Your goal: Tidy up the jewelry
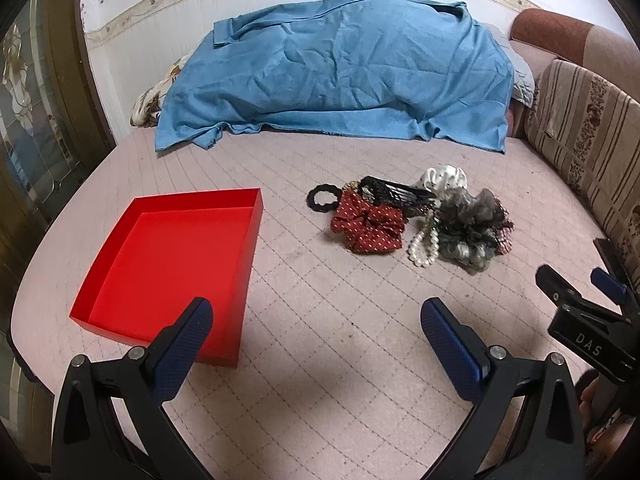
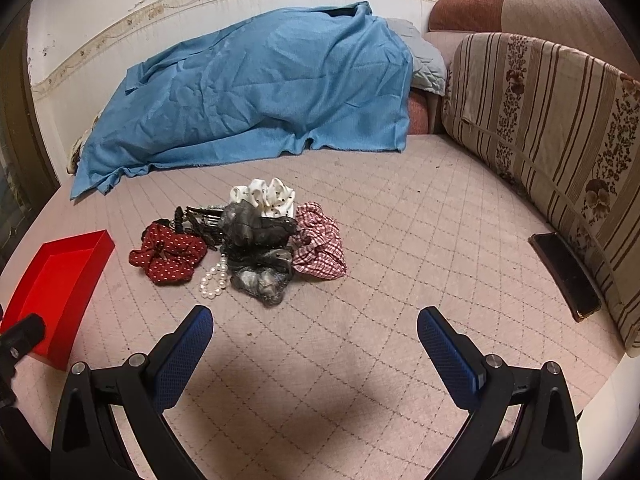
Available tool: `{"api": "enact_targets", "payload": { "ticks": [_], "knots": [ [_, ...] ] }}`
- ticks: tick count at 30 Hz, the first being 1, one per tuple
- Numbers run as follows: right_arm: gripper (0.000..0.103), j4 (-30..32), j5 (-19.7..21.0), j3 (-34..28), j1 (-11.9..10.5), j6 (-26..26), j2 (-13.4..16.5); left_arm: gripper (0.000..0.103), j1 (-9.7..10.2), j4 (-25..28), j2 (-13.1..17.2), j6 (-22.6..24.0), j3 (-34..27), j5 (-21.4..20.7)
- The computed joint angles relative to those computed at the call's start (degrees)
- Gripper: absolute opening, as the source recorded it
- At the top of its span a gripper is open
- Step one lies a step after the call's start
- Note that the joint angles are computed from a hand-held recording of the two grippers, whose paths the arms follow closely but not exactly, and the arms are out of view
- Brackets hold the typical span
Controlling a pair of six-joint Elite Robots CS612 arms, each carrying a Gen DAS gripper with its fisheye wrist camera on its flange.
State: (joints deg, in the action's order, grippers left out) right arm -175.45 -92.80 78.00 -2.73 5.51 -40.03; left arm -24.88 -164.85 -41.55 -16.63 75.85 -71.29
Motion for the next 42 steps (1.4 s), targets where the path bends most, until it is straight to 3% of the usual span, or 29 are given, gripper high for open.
{"api": "enact_targets", "payload": {
  "ticks": [6,9,11,14,16,20,23,28,31,32,33,34,35,36,42],
  "knots": [
    [0.103,3.16,0.79,-2.02,-1.03,-0.77,0.98,0.103,1.04,0.09,1.36,0.83,-2.58,-2.09],
    [0.103,4.89,2.38,-3.49,-1.69,-1.53,1.76,0.101,1.52,1.76,2.68,2.45,-5.30,-5.63],
    [0.103,6.20,4.36,-4.62,-2.21,-1.63,2.32,0.085,1.88,3.91,3.84,3.12,-7.83,-9.56],
    [0.096,8.42,8.15,-6.65,-3.08,-1.17,3.32,0.069,2.32,8.90,6.19,3.62,-12.78,-15.28],
    [0.085,10.26,11.45,-8.36,-3.74,-0.56,4.14,0.069,2.47,11.31,8.00,3.17,-16.22,-18.42],
    [0.080,13.45,16.85,-12.28,-4.93,1.66,6.24,0.069,2.49,14.68,11.69,3.86,-23.08,-24.14],
    [0.078,14.71,20.68,-15.15,-5.64,3.48,8.01,0.069,2.19,17.13,14.42,4.81,-28.08,-26.30],
    [0.064,19.06,26.67,-21.04,-6.50,6.14,11.47,0.069,1.81,22.25,19.07,6.57,-36.55,-28.60],
    [0.060,21.57,27.87,-23.68,-6.58,6.05,13.00,0.066,1.67,25.68,21.66,7.32,-41.06,-29.76],
    [0.056,22.60,28.52,-24.63,-6.63,5.90,13.53,0.057,1.67,26.74,22.49,7.44,-42.53,-30.15],
    [0.041,23.59,29.15,-25.36,-6.66,5.65,13.96,0.049,1.67,28.55,23.51,7.72,-44.40,-30.89],
    [0.026,24.77,29.97,-26.09,-6.71,5.33,14.36,0.030,1.72,30.12,24.24,7.87,-45.80,-31.69],
    [0.021,25.66,30.46,-26.52,-6.72,5.10,14.59,0.009,1.83,31.96,25.05,7.91,-47.37,-32.77],
    [0.016,25.72,30.29,-26.47,-6.69,5.03,14.55,0.000,1.85,33.65,25.74,7.79,-48.74,-33.38],
    [0.008,23.09,28.74,-24.17,-6.54,4.48,12.98,0.000,1.84,28.98,22.76,7.72,-43.08,-33.45]
  ]
}}
